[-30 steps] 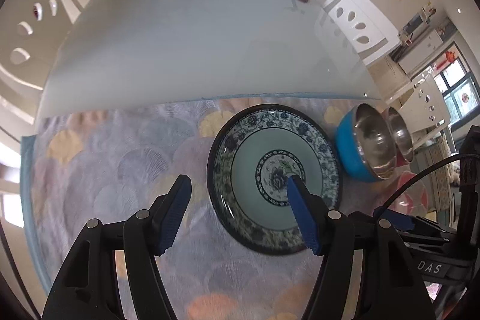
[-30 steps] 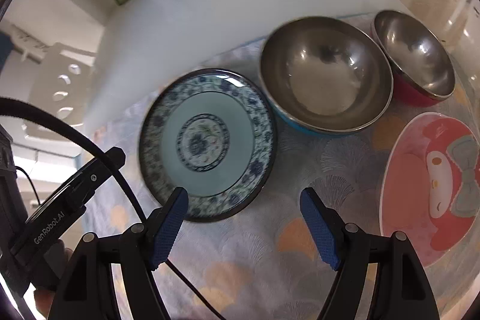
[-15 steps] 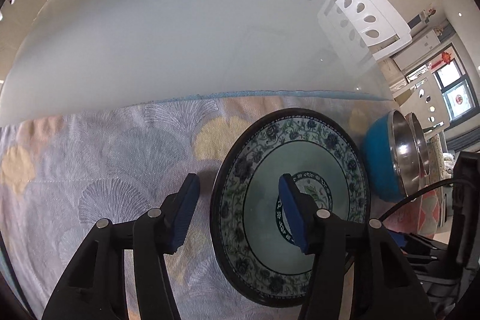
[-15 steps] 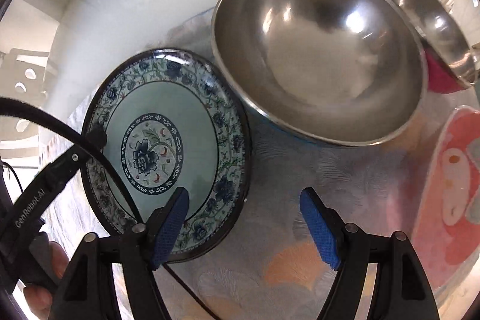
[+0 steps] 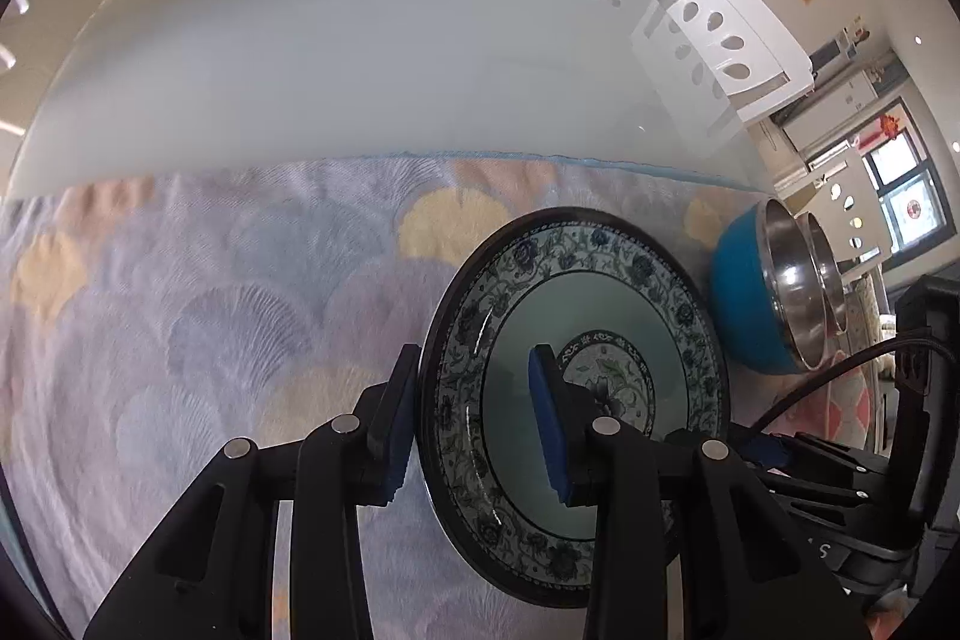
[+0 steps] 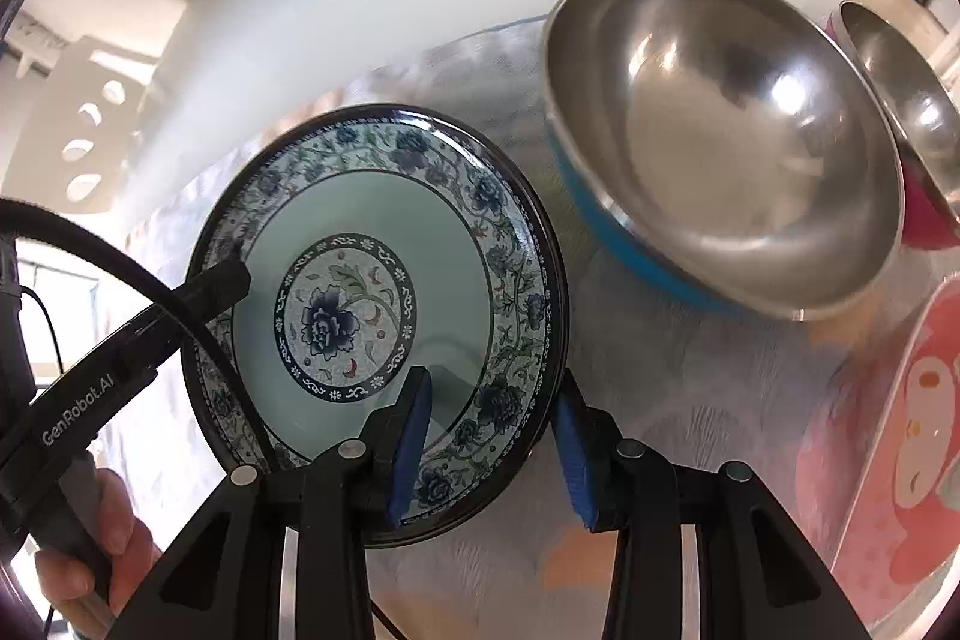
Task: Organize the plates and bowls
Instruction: 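Lift the last plate with both grippers and carry it over the plate stack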
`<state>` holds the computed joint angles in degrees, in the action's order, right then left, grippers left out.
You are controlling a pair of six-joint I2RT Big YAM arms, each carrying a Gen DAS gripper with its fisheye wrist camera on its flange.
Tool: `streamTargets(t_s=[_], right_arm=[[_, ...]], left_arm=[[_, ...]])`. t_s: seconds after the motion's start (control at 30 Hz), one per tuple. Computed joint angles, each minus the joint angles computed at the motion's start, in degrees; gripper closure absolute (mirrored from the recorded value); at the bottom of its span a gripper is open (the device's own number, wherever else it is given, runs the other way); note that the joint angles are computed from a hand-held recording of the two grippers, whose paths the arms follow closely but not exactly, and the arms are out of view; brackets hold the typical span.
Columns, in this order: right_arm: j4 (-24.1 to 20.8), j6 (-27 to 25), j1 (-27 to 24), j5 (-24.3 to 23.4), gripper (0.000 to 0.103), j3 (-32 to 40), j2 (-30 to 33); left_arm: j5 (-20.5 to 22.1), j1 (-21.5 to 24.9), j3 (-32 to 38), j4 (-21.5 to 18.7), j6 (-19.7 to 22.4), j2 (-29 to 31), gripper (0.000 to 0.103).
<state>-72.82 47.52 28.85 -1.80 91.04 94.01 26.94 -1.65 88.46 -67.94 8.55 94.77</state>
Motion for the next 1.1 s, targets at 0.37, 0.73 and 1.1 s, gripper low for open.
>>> streamTargets(t_s=[0.37,0.73,1.1], right_arm=[[-1.2,-2.2,5.1,-1.2,0.064,-1.3,-5.7],[-3.8,-2.5,16.1,2.0,0.064,0.6,-12.1],[-6.3,-6.6,25.4,3.3,0.063,1.8,-12.5]], left_arm=[[-0.8,3.7,-8.4,-0.2,-1.4,-13.0,0.071],[1.3,13.9,-14.8,-4.8,-0.2,-31.2,0.071],[-0.2,25.4,-22.3,-9.4,4.6,-41.9,0.071]])
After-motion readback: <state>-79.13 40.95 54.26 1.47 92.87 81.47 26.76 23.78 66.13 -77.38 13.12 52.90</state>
